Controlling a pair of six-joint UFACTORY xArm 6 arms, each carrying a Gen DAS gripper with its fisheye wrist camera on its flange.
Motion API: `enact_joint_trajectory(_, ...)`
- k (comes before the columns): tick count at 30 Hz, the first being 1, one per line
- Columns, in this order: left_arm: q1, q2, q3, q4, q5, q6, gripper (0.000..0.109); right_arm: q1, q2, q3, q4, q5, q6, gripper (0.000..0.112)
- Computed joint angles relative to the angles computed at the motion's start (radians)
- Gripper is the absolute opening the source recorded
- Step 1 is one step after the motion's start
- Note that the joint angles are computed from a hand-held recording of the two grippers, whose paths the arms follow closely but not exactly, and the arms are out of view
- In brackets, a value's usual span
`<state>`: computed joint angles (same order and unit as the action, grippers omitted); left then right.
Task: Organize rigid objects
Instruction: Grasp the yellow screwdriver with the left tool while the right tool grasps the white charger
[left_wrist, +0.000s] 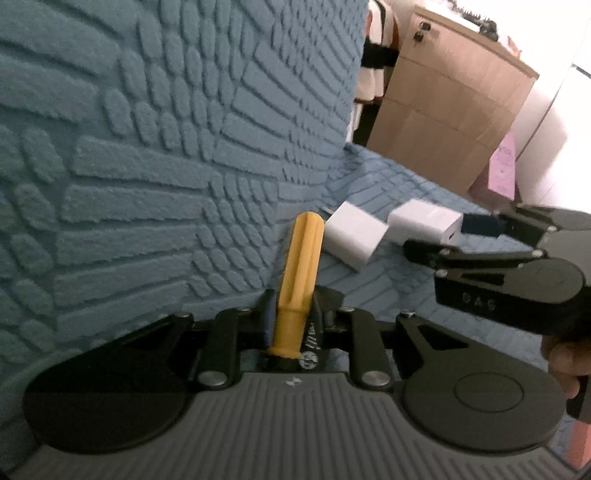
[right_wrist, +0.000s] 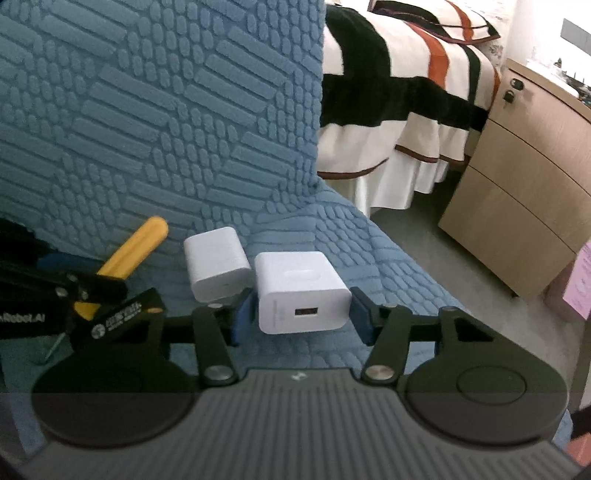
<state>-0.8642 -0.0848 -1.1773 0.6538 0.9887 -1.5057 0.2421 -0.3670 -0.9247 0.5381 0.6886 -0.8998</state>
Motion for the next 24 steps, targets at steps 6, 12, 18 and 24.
enact_joint_trajectory(6, -0.026, -0.048, 0.016, 0.030, -0.026, -0.041, 0.024, -0.027, -0.073, 0.031, -0.083, 0.033, 0.081, 0.057)
enact_joint_trajectory(12, -0.051, -0.102, 0.033, 0.041, -0.062, -0.054, 0.024, -0.045, -0.147, 0.083, -0.261, 0.009, 0.244, 0.057)
enact_joint_trajectory(18, -0.083, -0.105, 0.014, 0.046, -0.069, -0.051, 0.024, -0.073, -0.207, 0.109, -0.420, 0.049, 0.421, 0.057)
enact_joint_trajectory(24, -0.100, -0.078, -0.021, 0.054, -0.051, -0.015, 0.024, -0.107, -0.298, 0.146, -0.425, 0.092, 0.478, 0.057)
